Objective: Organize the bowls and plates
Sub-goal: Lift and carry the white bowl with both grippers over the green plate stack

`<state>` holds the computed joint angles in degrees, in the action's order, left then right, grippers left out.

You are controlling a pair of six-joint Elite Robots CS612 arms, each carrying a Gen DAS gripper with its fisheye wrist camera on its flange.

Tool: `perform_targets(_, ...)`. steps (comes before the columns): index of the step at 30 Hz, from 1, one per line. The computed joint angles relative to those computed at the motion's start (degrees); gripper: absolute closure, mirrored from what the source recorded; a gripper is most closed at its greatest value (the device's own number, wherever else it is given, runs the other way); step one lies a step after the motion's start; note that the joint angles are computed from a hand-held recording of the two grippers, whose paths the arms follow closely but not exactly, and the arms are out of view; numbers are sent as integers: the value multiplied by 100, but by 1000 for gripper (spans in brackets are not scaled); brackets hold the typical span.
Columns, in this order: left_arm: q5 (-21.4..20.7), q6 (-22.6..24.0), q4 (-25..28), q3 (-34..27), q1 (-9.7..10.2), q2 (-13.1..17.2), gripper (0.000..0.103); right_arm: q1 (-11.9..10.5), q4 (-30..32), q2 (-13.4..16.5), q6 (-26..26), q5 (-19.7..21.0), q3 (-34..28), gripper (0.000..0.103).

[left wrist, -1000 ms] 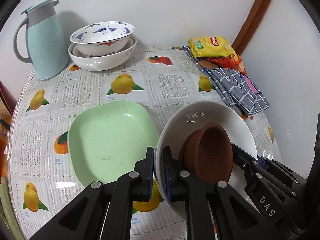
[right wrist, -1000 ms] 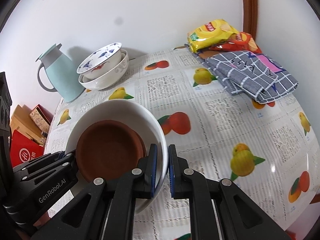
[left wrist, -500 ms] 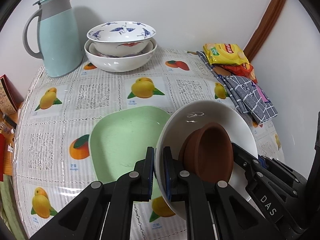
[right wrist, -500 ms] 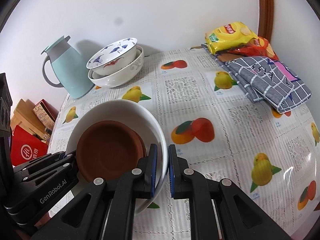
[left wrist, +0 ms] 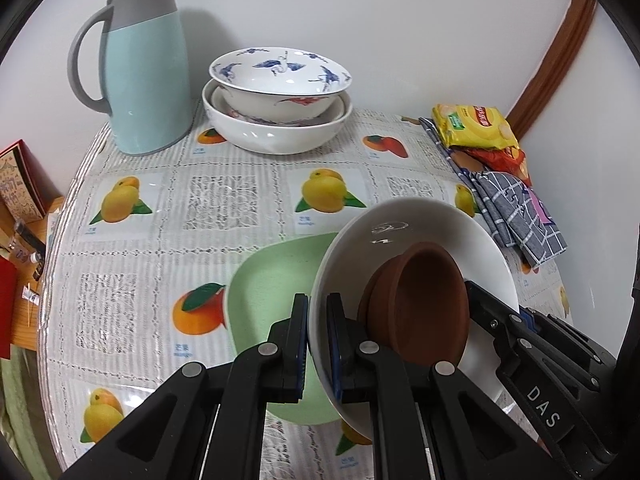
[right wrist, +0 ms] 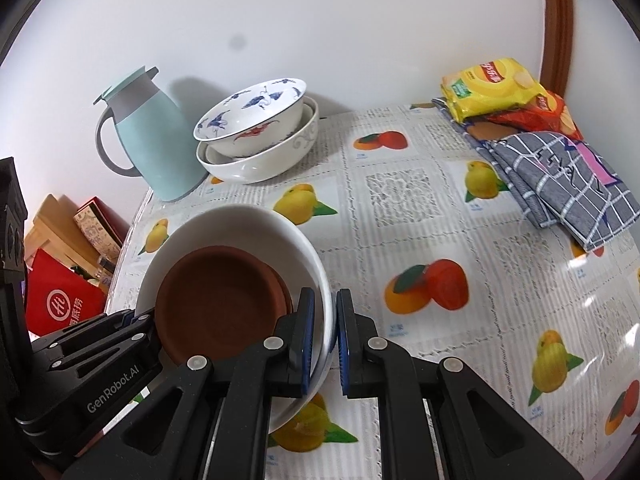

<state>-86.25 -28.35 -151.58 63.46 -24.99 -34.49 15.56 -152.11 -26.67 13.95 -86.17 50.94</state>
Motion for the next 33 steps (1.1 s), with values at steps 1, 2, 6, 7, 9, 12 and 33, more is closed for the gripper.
perform_targets(1, 3, -13, 9, -5, 10, 6, 93, 7, 33, 29, -8, 12, -54, 92)
perform_targets(2, 13, -23, 23, -12, 19, 14, 93, 14, 73, 62, -14, 26, -114, 92)
perform_targets(6, -4, -111, 85, -34, 71, 55, 94, 42, 254, 189, -15, 63, -338, 92)
perform_targets(7, -18, -124, 95, -39, 86, 68, 94, 51, 300, 225, -19, 71, -395, 92)
perform_targets(9, -45, -153, 124, -55, 102, 91, 94, 61, 352, 274, -38, 84, -465, 92)
perform_targets(12, -69, -183, 175, -82, 126, 132, 94, 69, 485, 361, -52, 130, -600, 92)
perform_targets(33, -466, -162, 231, -343, 254, 408, 92, 80, 1098, 755, -200, 161, -1246, 91)
